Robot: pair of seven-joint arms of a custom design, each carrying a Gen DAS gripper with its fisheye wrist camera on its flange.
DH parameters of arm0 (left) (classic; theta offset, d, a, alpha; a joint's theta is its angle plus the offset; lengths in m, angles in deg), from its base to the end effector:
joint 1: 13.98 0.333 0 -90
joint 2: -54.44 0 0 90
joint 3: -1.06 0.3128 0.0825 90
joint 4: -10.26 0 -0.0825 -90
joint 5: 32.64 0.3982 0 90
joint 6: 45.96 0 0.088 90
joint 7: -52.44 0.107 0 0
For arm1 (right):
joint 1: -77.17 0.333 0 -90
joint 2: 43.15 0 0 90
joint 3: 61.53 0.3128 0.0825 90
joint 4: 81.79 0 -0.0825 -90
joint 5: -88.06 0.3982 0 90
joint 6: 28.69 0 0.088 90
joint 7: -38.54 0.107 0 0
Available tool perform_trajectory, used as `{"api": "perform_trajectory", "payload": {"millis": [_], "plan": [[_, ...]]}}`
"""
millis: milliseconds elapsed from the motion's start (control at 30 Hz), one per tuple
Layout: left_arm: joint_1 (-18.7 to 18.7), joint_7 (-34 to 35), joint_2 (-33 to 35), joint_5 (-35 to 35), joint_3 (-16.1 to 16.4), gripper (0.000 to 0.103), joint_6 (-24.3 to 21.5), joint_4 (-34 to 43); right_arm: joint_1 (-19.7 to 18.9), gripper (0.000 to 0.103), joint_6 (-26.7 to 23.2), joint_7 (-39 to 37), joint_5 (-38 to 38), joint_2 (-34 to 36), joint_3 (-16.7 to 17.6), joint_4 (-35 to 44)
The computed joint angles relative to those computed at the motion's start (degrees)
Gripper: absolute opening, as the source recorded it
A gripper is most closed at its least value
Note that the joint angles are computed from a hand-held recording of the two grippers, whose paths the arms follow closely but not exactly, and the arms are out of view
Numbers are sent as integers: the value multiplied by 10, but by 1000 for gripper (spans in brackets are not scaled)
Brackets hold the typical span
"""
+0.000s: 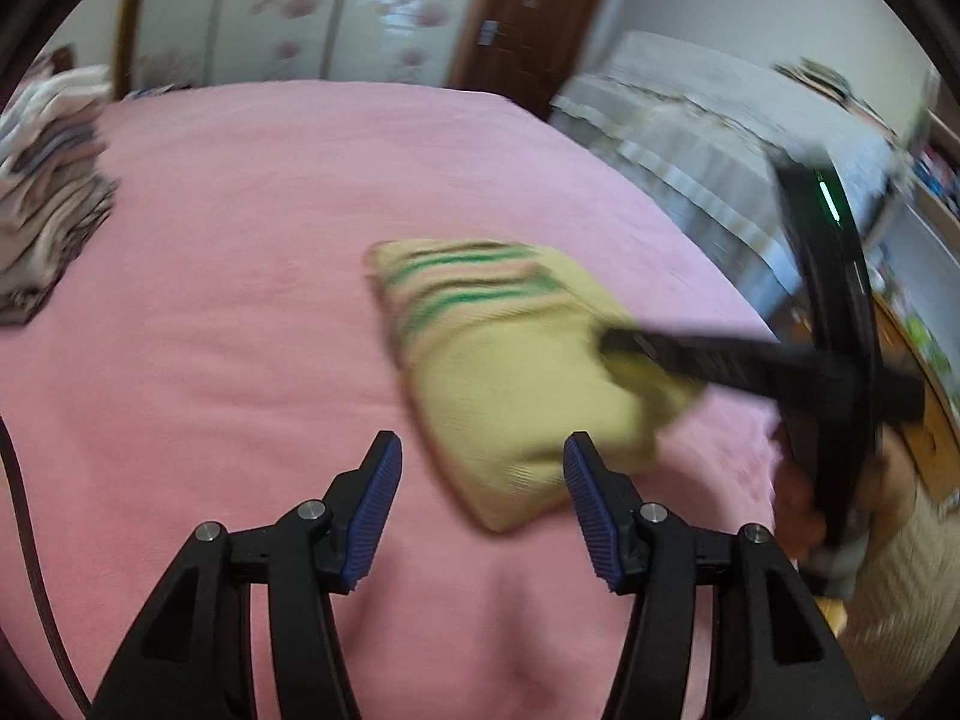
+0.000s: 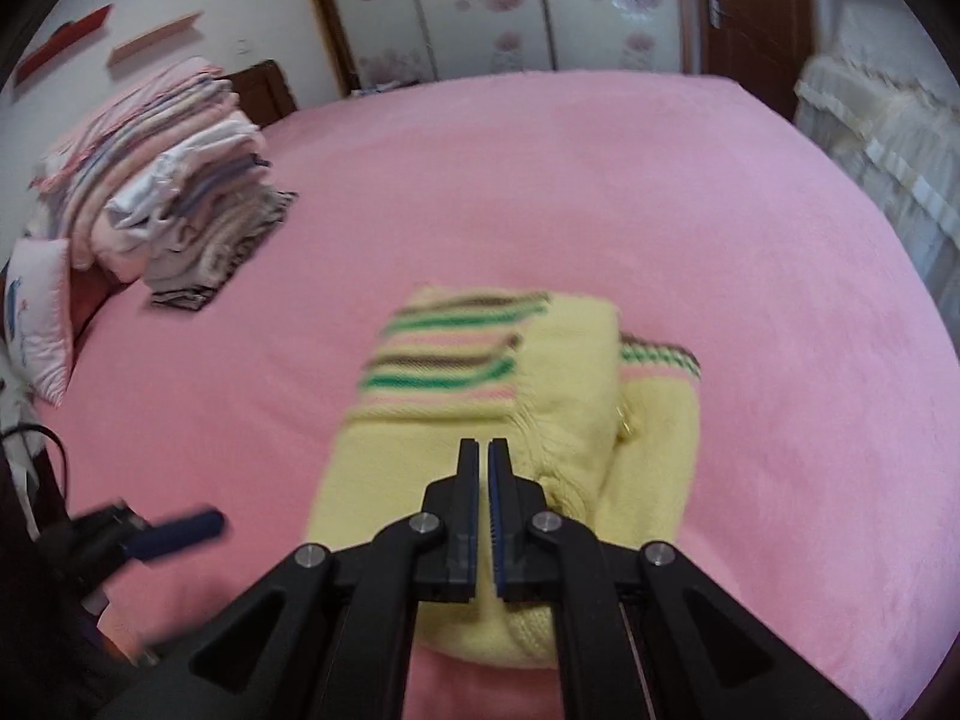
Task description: Fold small clothes
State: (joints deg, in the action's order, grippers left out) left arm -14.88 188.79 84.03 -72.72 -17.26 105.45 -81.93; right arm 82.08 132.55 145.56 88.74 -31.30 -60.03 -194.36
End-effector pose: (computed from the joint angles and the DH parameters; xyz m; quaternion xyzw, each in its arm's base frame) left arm 0.7087 -0.1902 0.3829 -0.4620 0.7992 -0.3821 0.0434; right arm 0.6507 0.0716 0.4323 -0.6015 0.7338 -0.1683 0.2673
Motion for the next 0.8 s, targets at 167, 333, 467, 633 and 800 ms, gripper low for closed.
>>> {"api": "perform_trajectory", "payload": {"millis": [167, 333, 467, 633, 800], "plan": [[-26, -121, 52, 61, 38, 58, -24, 69, 1, 0, 53, 35, 6, -27, -6, -80], [-18, -153, 93, 71, 16, 61, -69, 124, 9, 0, 110, 94, -12, -41, -12, -128], [-32, -133, 99, 92, 11, 68, -60, 124, 2, 0, 138, 107, -6, -49, -7, -152], [-53, -171, 118, 137, 30, 76, -59, 138, -6, 0, 144, 104, 3, -46, 1, -159], [-52, -184, 139, 161, 35, 82, -77, 158, -4, 0, 154, 116, -10, -44, -2, -167]]}}
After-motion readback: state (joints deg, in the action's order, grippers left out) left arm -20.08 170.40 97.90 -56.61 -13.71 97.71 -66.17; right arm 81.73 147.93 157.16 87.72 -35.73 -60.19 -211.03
